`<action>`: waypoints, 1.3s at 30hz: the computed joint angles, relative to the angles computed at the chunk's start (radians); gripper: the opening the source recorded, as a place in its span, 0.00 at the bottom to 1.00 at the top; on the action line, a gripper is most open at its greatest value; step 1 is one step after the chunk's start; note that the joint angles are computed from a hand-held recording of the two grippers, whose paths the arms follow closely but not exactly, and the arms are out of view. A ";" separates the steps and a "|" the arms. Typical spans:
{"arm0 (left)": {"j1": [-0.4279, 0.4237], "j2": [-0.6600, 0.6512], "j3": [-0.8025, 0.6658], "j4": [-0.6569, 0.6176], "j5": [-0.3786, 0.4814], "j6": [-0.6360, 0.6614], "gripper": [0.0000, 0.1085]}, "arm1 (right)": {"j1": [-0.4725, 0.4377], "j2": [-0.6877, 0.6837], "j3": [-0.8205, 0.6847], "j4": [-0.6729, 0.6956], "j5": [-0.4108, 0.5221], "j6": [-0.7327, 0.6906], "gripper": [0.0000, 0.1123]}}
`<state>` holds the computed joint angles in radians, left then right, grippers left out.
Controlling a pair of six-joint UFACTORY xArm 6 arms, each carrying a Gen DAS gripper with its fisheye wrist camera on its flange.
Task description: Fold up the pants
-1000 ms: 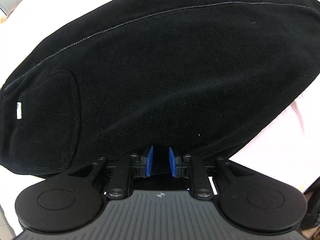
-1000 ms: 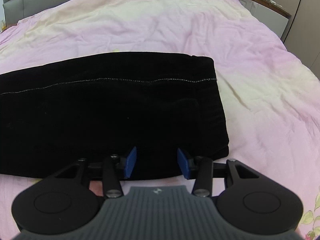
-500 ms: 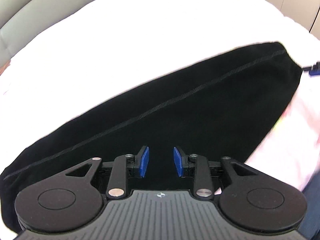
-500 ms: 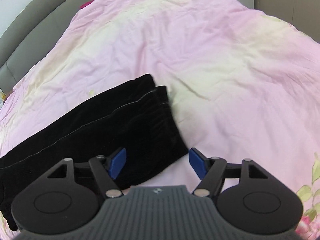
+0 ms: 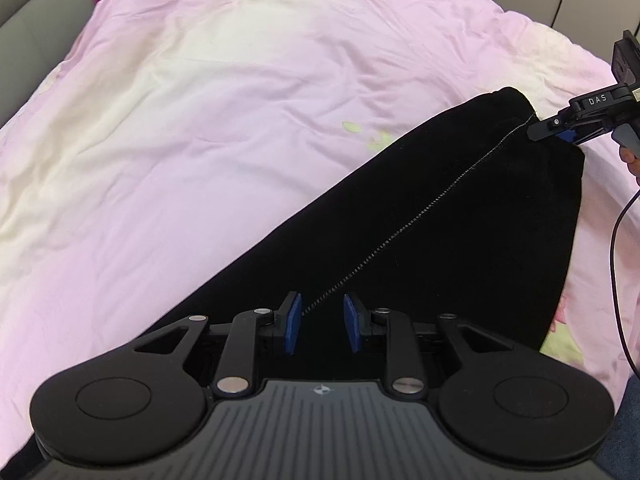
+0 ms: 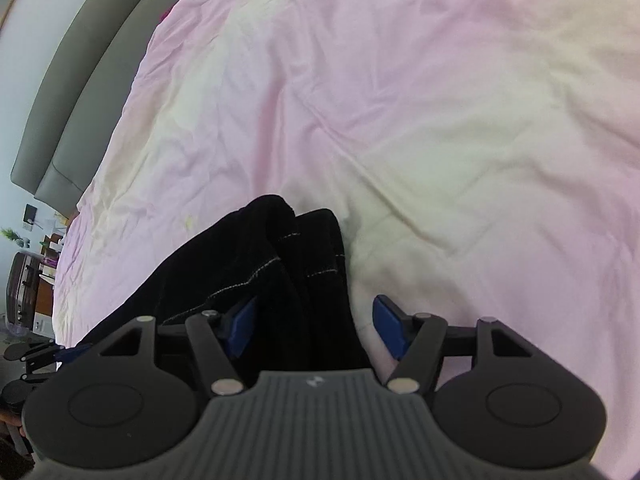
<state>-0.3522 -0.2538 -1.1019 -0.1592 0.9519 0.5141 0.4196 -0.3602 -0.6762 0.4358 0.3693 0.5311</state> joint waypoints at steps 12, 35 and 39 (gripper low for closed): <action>-0.054 0.215 -0.124 0.100 -0.010 0.053 0.17 | 0.035 0.027 0.024 0.393 -0.090 -0.372 0.26; -0.053 -0.196 0.206 -0.034 0.161 0.309 0.16 | 0.159 0.129 -0.571 -0.352 0.357 0.277 0.18; 0.028 -0.265 0.189 -0.095 0.172 0.302 0.17 | 0.211 0.221 -0.740 -0.405 0.461 0.358 0.18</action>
